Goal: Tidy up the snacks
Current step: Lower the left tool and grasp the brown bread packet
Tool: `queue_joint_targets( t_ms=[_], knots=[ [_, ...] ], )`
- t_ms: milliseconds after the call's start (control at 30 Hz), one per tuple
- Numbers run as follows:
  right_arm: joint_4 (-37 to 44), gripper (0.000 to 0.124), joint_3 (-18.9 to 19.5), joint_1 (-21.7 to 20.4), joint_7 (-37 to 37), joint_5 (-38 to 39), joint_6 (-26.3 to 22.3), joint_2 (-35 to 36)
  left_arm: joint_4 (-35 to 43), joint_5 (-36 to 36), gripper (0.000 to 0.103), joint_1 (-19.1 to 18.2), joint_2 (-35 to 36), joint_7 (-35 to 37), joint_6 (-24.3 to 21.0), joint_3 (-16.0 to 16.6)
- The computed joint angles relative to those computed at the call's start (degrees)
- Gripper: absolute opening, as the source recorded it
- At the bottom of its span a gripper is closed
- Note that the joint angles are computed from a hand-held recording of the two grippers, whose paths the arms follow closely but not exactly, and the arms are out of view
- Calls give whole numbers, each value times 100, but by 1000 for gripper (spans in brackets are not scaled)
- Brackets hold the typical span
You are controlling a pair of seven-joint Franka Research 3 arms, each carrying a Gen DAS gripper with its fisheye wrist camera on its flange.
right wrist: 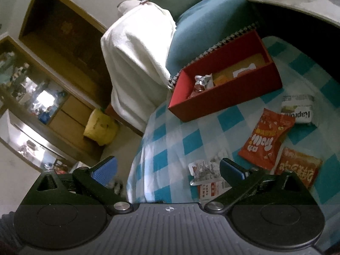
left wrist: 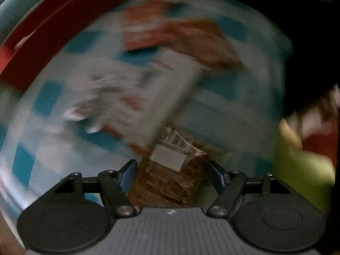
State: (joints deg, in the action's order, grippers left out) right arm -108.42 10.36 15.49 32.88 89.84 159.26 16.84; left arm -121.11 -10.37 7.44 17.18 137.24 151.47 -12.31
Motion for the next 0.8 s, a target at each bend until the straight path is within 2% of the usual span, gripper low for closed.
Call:
queue_joint_targets(
  t_ms=[33,133,200,233,333,433,500,533,600,667,800],
  knots=[
    [2,103,5,17,-48,21,62,-3,118,90,67,-103,80,-486,93,150],
    [32,103,0,32,41,-9,116,23,546,78,67,-116,307,-1762,6,409],
    [49,103,8,33,43,7,147,36,817,-116,67,78,443,-2240,-277,376],
    [57,103,17,42,-38,47,193,40,890,-215,67,190,465,-2291,-407,319],
    [66,103,42,67,-389,202,274,25,695,-109,67,305,282,-1983,-315,198],
    [59,103,23,32,-374,147,-17,18,470,43,69,286,123,-1602,-353,151],
    [66,103,19,79,-351,35,56,24,434,341,73,132,166,-1694,-325,253],
    [65,103,22,98,-354,-13,102,20,402,518,79,57,189,-1754,-250,303],
    [55,103,33,99,-369,-54,100,4,347,995,85,-132,253,-1970,-61,429],
    [26,103,16,99,-164,-259,40,-17,250,1562,95,-313,316,-2198,237,568],
    [-27,103,34,134,-99,-438,285,-48,187,1474,88,-100,250,-2164,251,399]
  ],
)
